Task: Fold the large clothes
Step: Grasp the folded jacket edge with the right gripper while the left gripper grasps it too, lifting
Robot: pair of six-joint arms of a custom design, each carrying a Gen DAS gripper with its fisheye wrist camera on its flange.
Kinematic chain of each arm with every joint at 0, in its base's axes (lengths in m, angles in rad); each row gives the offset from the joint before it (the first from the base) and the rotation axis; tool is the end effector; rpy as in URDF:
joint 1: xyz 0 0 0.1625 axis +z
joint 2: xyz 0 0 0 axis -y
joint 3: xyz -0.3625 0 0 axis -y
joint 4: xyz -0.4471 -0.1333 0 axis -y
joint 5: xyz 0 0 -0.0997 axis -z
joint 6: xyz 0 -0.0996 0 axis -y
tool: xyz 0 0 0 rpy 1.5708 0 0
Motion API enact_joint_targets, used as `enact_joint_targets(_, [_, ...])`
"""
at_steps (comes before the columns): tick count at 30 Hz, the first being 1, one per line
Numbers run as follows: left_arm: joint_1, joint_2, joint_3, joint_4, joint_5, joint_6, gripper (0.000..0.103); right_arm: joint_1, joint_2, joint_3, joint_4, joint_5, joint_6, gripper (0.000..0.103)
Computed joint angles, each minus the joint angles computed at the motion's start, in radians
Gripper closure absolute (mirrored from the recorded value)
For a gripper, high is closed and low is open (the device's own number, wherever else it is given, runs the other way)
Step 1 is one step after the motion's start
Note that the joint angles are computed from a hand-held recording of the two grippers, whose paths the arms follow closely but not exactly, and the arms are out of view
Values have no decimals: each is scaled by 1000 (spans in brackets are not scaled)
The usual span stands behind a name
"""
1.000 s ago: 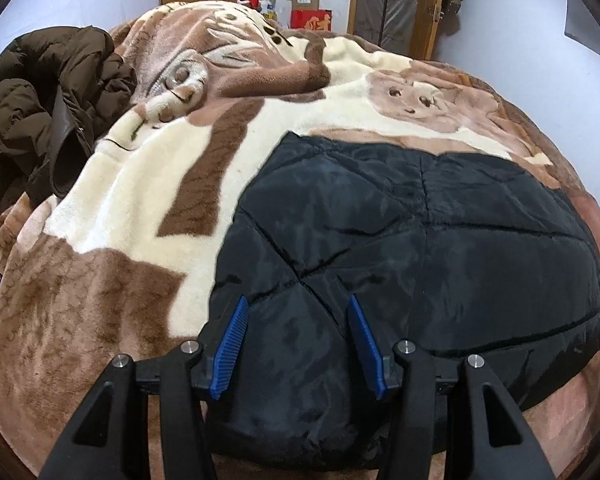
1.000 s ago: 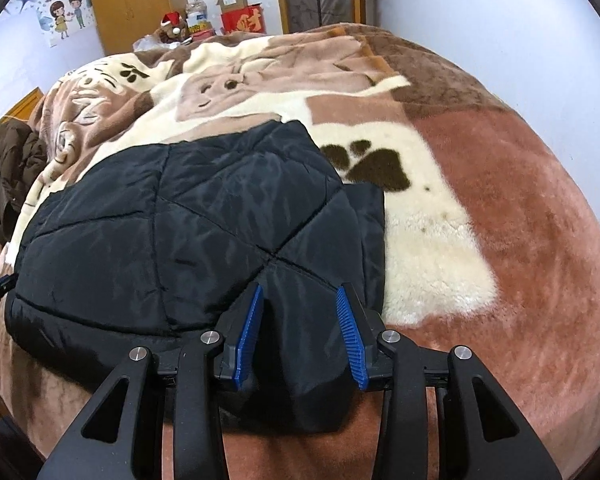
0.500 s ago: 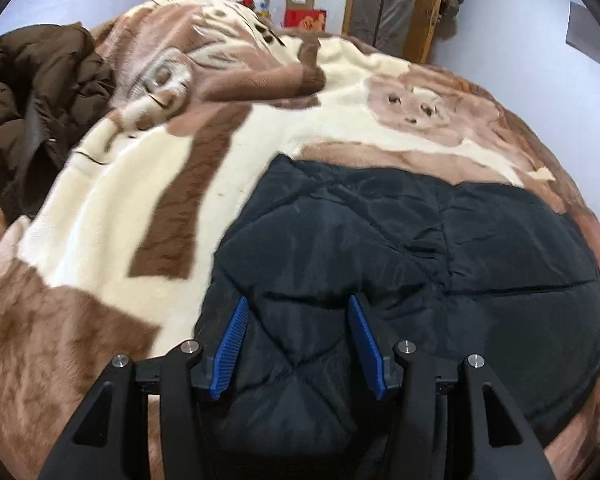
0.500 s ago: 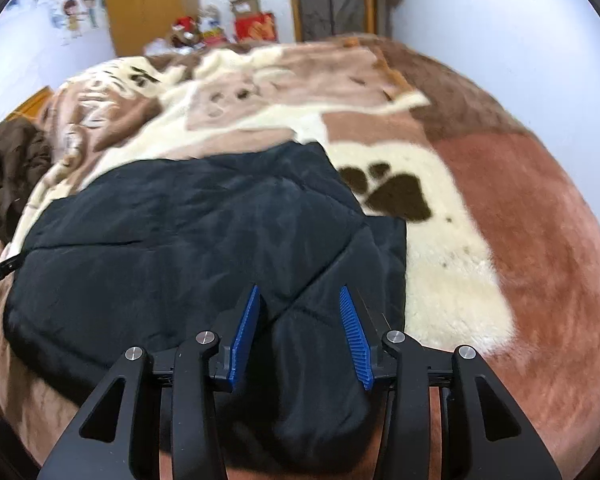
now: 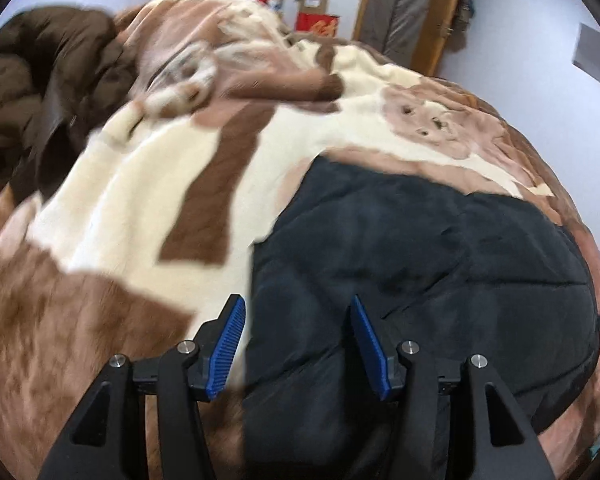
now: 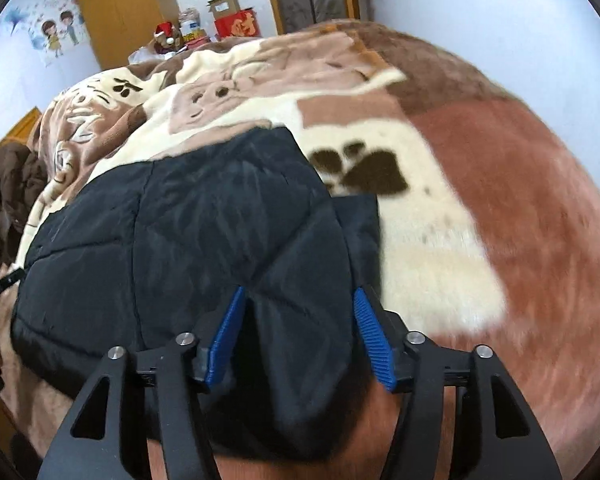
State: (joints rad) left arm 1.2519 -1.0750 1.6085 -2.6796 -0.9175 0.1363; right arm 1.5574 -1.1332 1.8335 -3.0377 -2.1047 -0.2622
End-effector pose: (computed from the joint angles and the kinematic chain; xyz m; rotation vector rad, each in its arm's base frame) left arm -0.0304 -0.7104 0.2419 0.3114 2.4251 -0.7919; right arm 0.0742 -0.6278 0.2101 0.0349 -2.3985 0.8628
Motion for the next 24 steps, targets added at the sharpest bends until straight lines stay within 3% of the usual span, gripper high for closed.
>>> enact_joint_targets(6, [54,-22,28,39,-76,-79,37,-50,-21,33,36,75,111,37])
enact_joint_targets(17, [104,117,-146,114,-202,-131,26,-101,38,-67,120,172,137,33])
enact_joint_targets(24, [114,61,-73,80,-247,-164,26,-128,-31,6,133,264,189,33])
